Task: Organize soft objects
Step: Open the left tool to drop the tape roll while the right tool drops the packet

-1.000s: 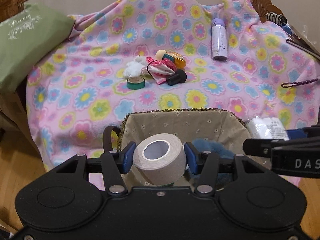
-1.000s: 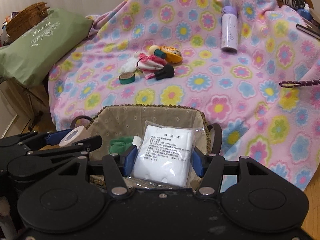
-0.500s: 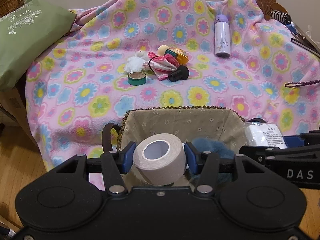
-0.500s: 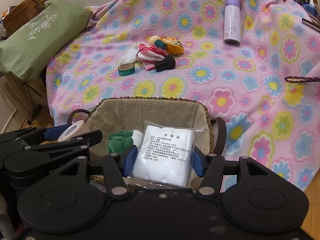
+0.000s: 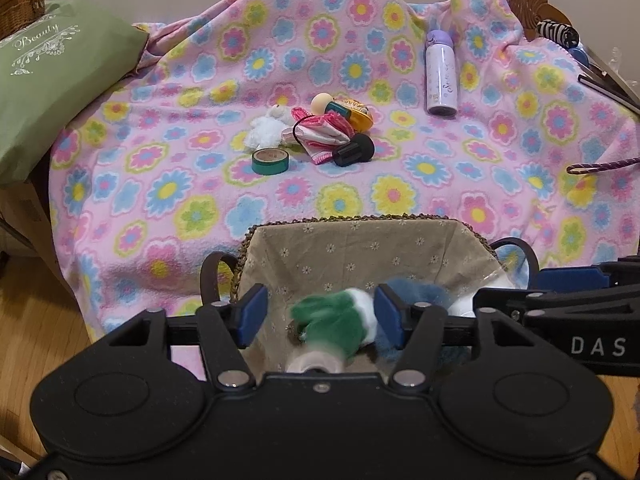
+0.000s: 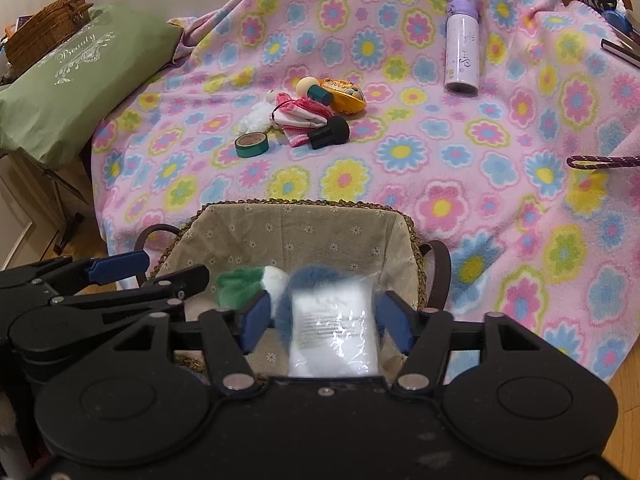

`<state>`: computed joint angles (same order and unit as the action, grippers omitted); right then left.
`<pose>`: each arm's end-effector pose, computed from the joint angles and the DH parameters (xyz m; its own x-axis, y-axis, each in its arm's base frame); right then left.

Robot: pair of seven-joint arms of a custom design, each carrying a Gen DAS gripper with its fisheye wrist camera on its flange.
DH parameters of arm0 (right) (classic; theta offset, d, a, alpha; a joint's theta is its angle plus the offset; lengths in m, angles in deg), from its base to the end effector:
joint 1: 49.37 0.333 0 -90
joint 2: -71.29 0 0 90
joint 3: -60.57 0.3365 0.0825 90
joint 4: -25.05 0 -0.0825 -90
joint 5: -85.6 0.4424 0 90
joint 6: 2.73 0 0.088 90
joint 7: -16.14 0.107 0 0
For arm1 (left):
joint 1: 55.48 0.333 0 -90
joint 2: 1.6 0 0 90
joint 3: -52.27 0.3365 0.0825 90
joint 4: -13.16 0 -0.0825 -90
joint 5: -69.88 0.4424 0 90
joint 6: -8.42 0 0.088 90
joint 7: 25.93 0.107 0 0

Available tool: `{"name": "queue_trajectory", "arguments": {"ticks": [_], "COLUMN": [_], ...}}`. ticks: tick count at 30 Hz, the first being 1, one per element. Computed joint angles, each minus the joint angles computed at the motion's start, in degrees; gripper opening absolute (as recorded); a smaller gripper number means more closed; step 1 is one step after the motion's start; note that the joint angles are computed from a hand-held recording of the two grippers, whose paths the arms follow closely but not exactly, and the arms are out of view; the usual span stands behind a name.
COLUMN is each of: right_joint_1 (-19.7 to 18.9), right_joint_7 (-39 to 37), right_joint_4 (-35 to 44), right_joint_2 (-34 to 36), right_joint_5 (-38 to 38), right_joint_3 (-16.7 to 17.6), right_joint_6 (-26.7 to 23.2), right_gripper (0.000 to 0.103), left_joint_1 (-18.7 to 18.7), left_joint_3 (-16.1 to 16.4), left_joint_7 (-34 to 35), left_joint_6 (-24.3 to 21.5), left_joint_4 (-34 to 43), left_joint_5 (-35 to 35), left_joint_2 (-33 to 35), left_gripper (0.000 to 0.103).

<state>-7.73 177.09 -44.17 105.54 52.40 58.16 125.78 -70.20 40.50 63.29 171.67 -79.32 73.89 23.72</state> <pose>0.6492 0.5222 0.4875 -0.2283 -0.9663 -0.1190 -0.7387 0.2516 -0.6253 0.7126 -0.3298 0.4623 -0.4488 -0.8929 0.0349 -0.6319 0.2895 -0.7190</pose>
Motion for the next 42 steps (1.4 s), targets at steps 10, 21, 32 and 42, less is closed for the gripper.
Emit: {"name": "queue_trajectory", "arguments": {"ticks": [10, 21, 32, 42], "right_joint_1": [0.3, 0.2, 0.2, 0.3], "right_joint_7": [1.1, 1.3, 1.9, 2.2], "right_joint_4": [0.2, -0.4, -0.9, -0.5], "right_joint_2": [0.1, -0.3, -0.7, -0.5], "right_joint_5": [-0.4, -0.6, -1.1, -1.2], "right_joint_3": [-0.2, -0.1, 0.0, 0.0], "right_joint_6": [-0.6, -0.6, -0.7, -1.1], "right_gripper": [0.064, 0.064, 0.065, 0.066], "left_joint_1": [0.0, -0.2, -0.2, -0.2], "left_joint_3": [0.0, 0.5, 0.4, 0.4], "left_joint_7": [0.0, -0.4, -0.5, -0.7], "left_joint_6": [-0.1, 0.0, -0.5, 0.1], "left_joint_4": [-0.3, -0.8, -0.6, -1.0], "left_joint_5": [0.1, 0.6, 0.8, 0.8], "left_joint_2": [-0.3, -0.7, -0.6, -0.7], "left_gripper": [0.057, 0.06, 0.061, 0.064]}}
